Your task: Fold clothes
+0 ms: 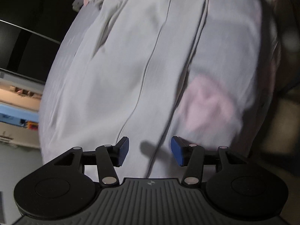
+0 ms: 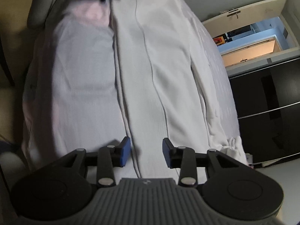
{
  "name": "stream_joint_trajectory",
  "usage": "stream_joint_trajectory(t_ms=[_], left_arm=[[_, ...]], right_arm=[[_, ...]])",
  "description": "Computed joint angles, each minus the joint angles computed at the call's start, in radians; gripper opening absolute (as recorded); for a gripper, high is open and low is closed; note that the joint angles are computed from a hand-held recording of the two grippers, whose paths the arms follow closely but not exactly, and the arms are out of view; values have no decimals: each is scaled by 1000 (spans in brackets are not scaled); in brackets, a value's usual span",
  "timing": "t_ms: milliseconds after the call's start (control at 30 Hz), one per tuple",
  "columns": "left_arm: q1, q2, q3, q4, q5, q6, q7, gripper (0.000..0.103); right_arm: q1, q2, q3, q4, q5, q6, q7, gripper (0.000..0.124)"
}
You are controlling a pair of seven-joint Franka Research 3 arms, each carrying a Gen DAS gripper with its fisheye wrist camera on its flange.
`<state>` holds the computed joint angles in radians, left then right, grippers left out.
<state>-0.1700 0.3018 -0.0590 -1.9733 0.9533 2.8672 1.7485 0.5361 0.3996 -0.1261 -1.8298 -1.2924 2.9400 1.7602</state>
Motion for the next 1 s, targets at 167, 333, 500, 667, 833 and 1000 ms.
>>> stream_joint_trajectory(t_ms=[167,333,500,667,833,1000], left_arm=[[-50,7,46,23,179,-86,-143,48],[-59,39,36,63,295,-198,-200,47],[-60,53,36,62,441,-187,-265,47],[-51,77,37,79,534,-176,-338,46],[-45,96,40,94,613,-163,-407,33],[-42,93,28,93,623,-185,-443,20]], right_arm=[[15,13,3,10,-12,-133,-14,43],[13,28,19,28,-7,-187,-38,46],[22,55,16,51,-66,-201,-15,49],[26,83,15,79,-133,-201,24,47],[29,88,15,79,-250,-211,111,46],[16,93,41,79,-341,-241,164,32]])
